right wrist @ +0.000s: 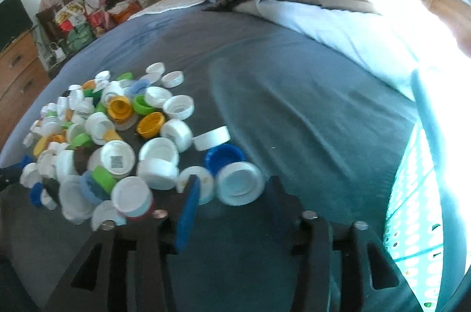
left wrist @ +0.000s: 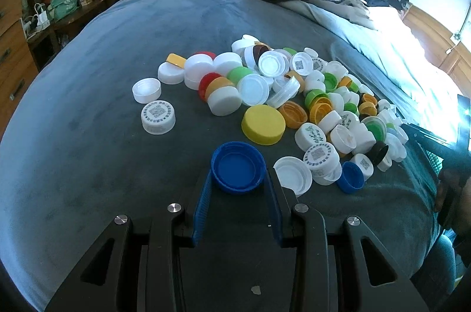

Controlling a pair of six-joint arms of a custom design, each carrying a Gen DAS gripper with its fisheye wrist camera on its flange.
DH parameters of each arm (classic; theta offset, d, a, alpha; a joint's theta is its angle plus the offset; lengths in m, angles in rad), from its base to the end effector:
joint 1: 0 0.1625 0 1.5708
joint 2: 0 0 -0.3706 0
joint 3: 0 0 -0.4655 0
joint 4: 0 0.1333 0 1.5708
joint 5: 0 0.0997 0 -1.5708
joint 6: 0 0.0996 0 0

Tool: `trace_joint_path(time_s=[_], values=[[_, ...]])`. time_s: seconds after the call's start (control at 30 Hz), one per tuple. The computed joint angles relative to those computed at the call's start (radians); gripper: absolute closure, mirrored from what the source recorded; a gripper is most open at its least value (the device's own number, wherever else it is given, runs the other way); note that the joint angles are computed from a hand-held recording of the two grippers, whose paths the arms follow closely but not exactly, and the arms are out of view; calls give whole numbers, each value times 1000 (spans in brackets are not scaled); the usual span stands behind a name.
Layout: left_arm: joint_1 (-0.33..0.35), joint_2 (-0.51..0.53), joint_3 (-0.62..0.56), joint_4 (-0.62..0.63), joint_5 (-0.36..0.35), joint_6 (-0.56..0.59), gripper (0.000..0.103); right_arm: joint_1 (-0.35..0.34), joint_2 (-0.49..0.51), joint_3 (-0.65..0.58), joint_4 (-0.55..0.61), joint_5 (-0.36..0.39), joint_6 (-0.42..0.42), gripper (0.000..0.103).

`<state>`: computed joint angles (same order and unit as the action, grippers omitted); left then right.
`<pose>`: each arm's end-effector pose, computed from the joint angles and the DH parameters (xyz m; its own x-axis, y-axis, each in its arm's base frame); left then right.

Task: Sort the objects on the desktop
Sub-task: 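Grasp a white cap with the right tool while left holds the blue cap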

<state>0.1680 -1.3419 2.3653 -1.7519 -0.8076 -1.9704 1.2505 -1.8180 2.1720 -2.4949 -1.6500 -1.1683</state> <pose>-0.3005 -0.2560 0.0036 -0.7555 -0.4133 -0.5084 0.1018 0.6925 -0.7142 -0.0332 -0.4984 0.3307 -0.6092 -0.5964 0.5227 -0.7544 0.6391 -0.1501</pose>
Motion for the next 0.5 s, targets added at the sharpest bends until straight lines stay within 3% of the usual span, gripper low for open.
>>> trace_joint_path(time_s=[0.07,0.2,0.33,0.5], values=[[5,0,-2,-1,2,5,72,-7,11,-9,-3,8,8,39],[8,0,-1,-4,5,11,72,-13,40,-49,47,14,40,39],[16,3,-4,-19,11,25,72,-14,37,-67,139,29,28,68],[6,26,-34,-7,22,41,72,-16,-20,-41,162,45,-4,68]])
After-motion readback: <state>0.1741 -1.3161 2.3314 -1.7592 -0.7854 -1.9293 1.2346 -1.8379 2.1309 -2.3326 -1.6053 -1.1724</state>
